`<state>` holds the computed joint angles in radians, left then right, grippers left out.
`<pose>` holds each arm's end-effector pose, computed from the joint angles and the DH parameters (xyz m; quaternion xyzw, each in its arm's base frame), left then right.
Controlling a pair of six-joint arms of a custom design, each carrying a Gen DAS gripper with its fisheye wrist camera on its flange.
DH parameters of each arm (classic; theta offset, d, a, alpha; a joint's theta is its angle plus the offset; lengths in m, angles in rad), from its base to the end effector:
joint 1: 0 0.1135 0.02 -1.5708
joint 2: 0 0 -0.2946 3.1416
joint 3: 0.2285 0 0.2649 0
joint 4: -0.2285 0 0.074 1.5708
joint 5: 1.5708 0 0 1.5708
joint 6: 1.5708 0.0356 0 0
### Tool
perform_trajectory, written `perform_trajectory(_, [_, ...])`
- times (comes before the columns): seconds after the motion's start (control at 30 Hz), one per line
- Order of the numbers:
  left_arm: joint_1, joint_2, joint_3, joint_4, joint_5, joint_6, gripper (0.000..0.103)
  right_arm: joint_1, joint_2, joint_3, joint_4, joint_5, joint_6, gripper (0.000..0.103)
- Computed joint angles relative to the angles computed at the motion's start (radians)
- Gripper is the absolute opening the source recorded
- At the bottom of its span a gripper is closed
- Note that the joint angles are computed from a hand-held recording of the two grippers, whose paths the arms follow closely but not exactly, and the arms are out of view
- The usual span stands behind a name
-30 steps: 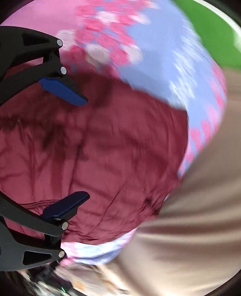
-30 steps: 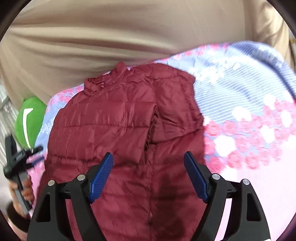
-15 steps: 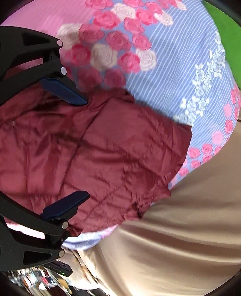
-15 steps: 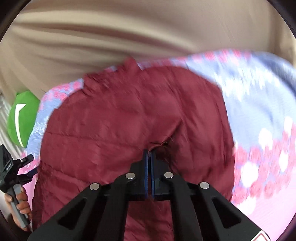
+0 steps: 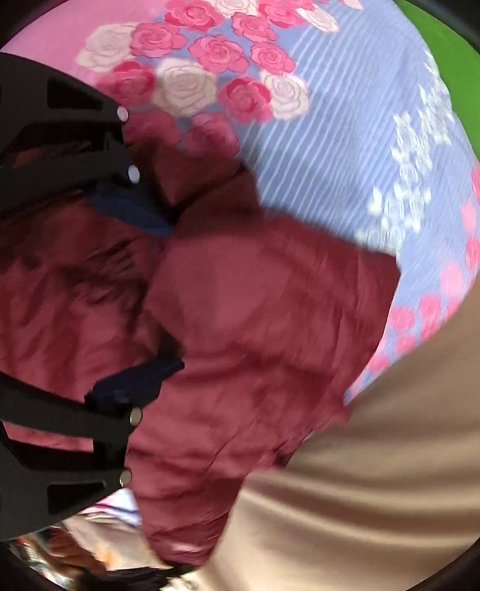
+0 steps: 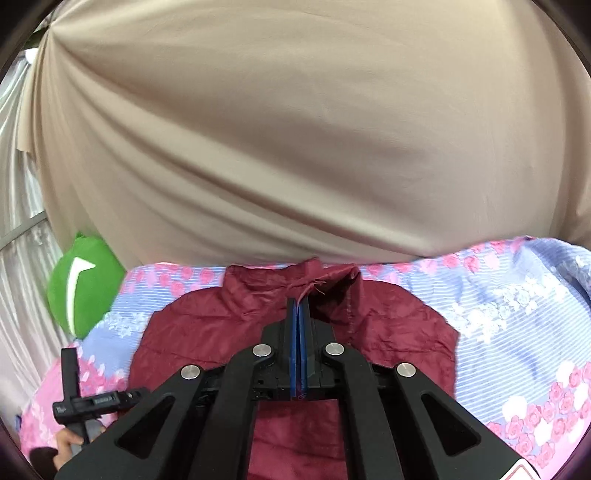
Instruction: Fold large clothes
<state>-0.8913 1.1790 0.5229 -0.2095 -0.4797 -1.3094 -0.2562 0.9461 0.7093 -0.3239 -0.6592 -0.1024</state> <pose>0.1491 -0.1585 0.1955 -0.2694 0.8747 -0.1980 0.3508 0.1981 -0.0294 0.2959 -0.0925 0.8376 0.1971 0.5010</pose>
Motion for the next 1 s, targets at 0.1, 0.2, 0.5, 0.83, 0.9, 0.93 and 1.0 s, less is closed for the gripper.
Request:
perform_trajectory(0.1, [0.022,0.066,0.055,-0.097,-0.064,0.044,0.041,-0.024,0.122,-0.037,0.073,0.062,-0.028,0.001])
perform_trajectory(0.2, [0.036,0.1,0.058,-0.103,-0.081,0.071,0.032,-0.02,0.355,-0.063,0.167,0.169,-0.068,0.001])
perform_trajectory(0.5, [-0.02,0.157,0.087,-0.153,-0.176,0.066,0.031,-0.142,0.438,-0.05,0.138,0.022,-0.078,0.017])
perform_trajectory(0.83, [-0.016,0.142,0.07,-0.128,-0.174,0.069,0.031,-0.017,0.503,0.077,0.113,0.108,0.051,0.006])
perform_trajectory(0.9, [-0.016,0.141,0.067,-0.126,-0.174,0.069,0.031,0.017,0.397,0.03,0.183,0.153,0.062,0.006])
perform_trajectory(0.93, [-0.016,0.142,0.068,-0.129,-0.175,0.069,0.031,0.008,0.315,0.003,0.229,0.112,0.066,0.005])
perform_trajectory(1.0, [-0.019,0.144,0.071,-0.137,-0.178,0.066,0.032,-0.002,0.263,-0.018,0.282,0.092,0.098,0.005])
